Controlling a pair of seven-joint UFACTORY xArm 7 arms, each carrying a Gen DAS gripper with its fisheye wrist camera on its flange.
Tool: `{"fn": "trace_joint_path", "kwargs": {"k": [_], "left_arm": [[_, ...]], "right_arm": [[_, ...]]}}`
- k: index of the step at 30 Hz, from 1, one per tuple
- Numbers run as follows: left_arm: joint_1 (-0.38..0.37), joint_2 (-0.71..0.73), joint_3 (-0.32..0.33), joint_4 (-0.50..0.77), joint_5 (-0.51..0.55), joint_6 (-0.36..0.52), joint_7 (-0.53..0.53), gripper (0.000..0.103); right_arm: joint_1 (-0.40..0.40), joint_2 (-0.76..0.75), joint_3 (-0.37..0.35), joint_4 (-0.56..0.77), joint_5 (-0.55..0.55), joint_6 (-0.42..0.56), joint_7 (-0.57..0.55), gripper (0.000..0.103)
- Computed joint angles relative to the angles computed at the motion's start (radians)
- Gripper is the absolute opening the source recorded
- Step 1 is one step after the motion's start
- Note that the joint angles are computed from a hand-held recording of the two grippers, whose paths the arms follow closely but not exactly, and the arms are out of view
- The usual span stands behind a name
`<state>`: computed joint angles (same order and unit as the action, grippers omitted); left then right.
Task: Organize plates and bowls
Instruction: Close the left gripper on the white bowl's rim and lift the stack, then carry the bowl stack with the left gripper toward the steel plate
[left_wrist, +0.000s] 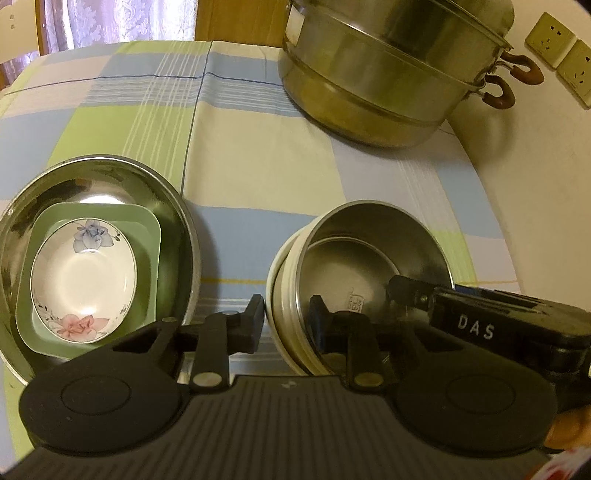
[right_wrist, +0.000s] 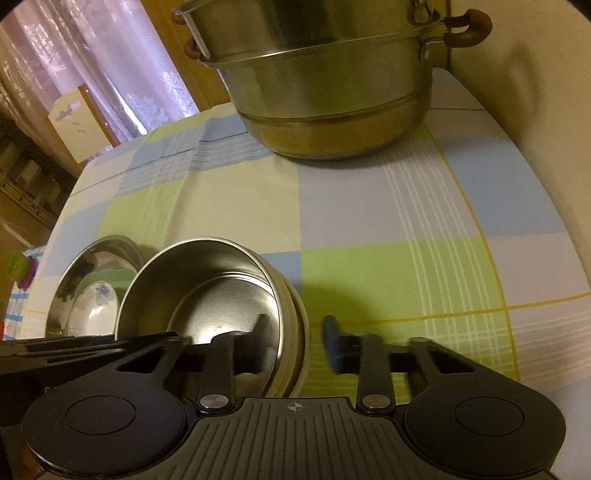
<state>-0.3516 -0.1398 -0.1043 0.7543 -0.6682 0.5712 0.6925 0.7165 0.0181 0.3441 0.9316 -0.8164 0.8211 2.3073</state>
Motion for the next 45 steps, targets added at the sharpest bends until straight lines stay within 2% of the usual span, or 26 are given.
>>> {"fn": "trace_joint_path", "kwargs": {"k": [3,10,15,21,35,45], "left_arm": [[-0.001,-0.001,0.0,-0.002,-0.003,-0.003,0.002,0.024],[-0.003,-0.006,0.002,-0.01,-0.017,-0.008,0.013,0.023],[0.003,-0.019,0.007,-0.019,-0.006,0.003,0.008,0.023],[0.029,-0.068,0.043,-0.062,0.006,0.049,0.02,0.022],[0.115,-0.197,0.122,-0.16,0.097,0.128,-0.003,0.022],[0.108,-0.221,0.137,-0.189,0.067,0.105,0.028,0.024]], "right_arm": [[0.001,0.004,0.001,0.007,0.003,0.013,0.007,0.02],[0.009,0.018,-0.002,0.031,0.034,0.039,-0.023,0.018],[0.01,0.014,-0.005,0.032,0.06,0.019,-0.034,0.017],[0.024,0.038,-0.003,0.067,0.078,0.006,-0.064,0.017],[0.122,0.169,-0.042,0.223,0.084,-0.018,-0.148,0.017],[0.175,0.213,-0.07,0.286,0.09,0.036,-0.195,0.017]]}}
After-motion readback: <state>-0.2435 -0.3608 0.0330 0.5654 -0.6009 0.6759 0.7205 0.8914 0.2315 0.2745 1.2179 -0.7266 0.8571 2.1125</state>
